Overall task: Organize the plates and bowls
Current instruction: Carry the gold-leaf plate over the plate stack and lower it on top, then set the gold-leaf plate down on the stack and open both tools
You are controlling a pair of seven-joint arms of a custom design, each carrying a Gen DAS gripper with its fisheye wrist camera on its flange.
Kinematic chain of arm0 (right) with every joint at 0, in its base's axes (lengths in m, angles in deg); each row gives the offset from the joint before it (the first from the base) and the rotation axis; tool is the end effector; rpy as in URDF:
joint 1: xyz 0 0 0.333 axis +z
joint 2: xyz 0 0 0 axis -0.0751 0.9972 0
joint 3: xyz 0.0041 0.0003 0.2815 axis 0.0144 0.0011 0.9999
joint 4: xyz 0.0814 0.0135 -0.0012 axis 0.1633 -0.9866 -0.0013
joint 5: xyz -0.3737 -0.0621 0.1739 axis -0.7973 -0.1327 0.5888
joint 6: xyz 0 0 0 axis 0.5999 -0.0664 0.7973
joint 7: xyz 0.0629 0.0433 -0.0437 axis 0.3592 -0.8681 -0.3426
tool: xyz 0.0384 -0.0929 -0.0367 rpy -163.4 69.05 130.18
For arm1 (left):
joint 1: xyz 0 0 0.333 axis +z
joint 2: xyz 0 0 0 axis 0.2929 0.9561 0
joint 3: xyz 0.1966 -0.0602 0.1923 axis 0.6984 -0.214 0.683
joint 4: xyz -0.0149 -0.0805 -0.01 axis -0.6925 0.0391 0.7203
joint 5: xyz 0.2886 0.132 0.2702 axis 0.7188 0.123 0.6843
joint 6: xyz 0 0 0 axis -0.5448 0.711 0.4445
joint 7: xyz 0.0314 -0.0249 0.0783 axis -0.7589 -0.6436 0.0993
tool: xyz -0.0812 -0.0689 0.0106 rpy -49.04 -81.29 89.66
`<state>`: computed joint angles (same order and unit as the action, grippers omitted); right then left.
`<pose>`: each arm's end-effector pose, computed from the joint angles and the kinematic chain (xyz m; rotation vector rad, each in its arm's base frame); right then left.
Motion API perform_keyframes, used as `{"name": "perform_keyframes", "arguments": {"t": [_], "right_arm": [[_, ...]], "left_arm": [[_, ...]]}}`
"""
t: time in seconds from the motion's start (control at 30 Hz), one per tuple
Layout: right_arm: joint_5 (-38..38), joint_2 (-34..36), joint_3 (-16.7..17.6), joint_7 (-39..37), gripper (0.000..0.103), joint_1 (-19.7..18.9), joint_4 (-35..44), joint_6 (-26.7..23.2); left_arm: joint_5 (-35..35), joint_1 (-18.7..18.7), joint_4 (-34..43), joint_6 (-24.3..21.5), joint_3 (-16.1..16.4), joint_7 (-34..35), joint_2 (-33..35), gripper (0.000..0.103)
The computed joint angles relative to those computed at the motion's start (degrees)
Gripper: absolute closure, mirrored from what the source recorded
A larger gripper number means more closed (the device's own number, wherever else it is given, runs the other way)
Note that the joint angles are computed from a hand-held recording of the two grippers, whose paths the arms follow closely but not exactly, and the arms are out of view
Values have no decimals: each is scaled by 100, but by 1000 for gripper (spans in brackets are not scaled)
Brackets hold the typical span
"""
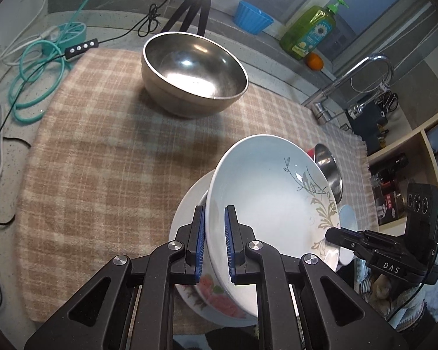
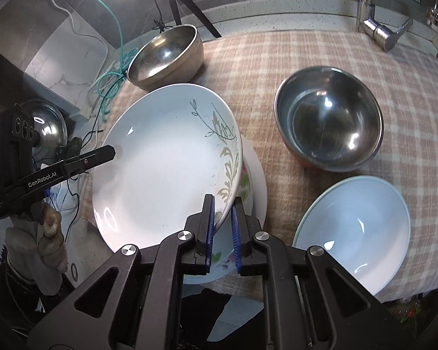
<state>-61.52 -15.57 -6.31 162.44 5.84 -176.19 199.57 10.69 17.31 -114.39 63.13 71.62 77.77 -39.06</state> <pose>0.5407 0.0915 0.5288 -1.7047 1.9897 -0.0179 0.6425 -0.1193 0.5221 1.7093 -2.3103 0.9031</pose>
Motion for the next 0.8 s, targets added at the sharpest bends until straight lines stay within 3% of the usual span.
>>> {"name": "perform_keyframes", "arguments": {"t": [0.8], "right_arm": [[-450, 74, 110, 211, 91, 15, -42, -237]], "left_arm": [[233, -37, -167, -162, -2, 117, -10, 92]]}}
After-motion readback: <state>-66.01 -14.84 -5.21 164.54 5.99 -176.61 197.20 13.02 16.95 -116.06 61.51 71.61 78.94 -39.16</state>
